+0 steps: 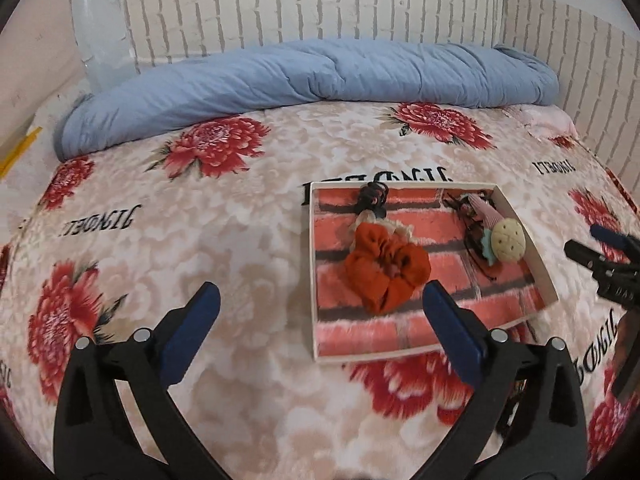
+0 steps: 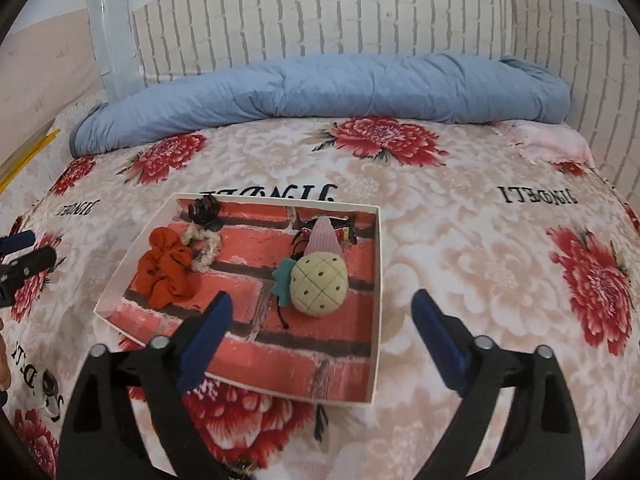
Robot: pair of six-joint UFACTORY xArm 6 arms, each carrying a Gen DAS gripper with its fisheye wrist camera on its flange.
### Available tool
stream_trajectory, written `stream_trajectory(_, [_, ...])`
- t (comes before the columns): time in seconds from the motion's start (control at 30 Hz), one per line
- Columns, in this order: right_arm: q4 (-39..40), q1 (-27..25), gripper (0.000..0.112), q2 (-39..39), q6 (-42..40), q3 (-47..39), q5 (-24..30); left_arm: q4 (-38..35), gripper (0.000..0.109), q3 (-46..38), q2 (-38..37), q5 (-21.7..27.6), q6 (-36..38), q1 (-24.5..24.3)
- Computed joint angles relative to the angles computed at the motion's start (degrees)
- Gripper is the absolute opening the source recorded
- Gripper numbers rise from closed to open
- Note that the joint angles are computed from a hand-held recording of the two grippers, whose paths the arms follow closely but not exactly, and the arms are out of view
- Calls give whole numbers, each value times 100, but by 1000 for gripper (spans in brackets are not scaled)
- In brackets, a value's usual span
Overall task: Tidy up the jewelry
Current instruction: 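Withdraw both tools from the tray toward the bead bracelet and black scrunchie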
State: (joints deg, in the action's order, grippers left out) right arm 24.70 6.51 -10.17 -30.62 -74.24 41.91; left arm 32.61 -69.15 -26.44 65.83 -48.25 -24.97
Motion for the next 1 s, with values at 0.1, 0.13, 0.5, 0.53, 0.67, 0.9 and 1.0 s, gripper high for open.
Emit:
stream_trajectory(0.1, [19, -53, 90, -275, 19, 234, 106, 264, 98, 82, -231, 388, -181, -360])
stream_trajectory(0.13, [38, -67, 90, -384, 9, 343, 114, 327, 98, 107, -296, 492, -245, -457])
stream_trajectory(0.5, [41, -92, 90, -1531, 50, 1795, -60, 1052, 98, 712, -1014, 1422, -1416, -1705])
stream_trajectory(0.53, [16, -77, 90, -1625, 73, 1931, -124, 1150, 98, 806, -1068, 1533, -1556, -1872])
stream_trajectory(0.67, [-33, -18, 90, -2112, 96, 2599, -437, 1349, 98, 1138, -1231, 1839, -2026, -2395])
stream_trajectory(0.9, [-37, 52, 90, -2902, -104, 3572, -831, 1502, 98, 1595, -1356, 2374, -2847, -3191])
stream_trajectory(1.0, [-43, 75, 90, -3085, -133, 3812, -905, 1431, 98, 1809, -1451, 2314, -3156, -3374])
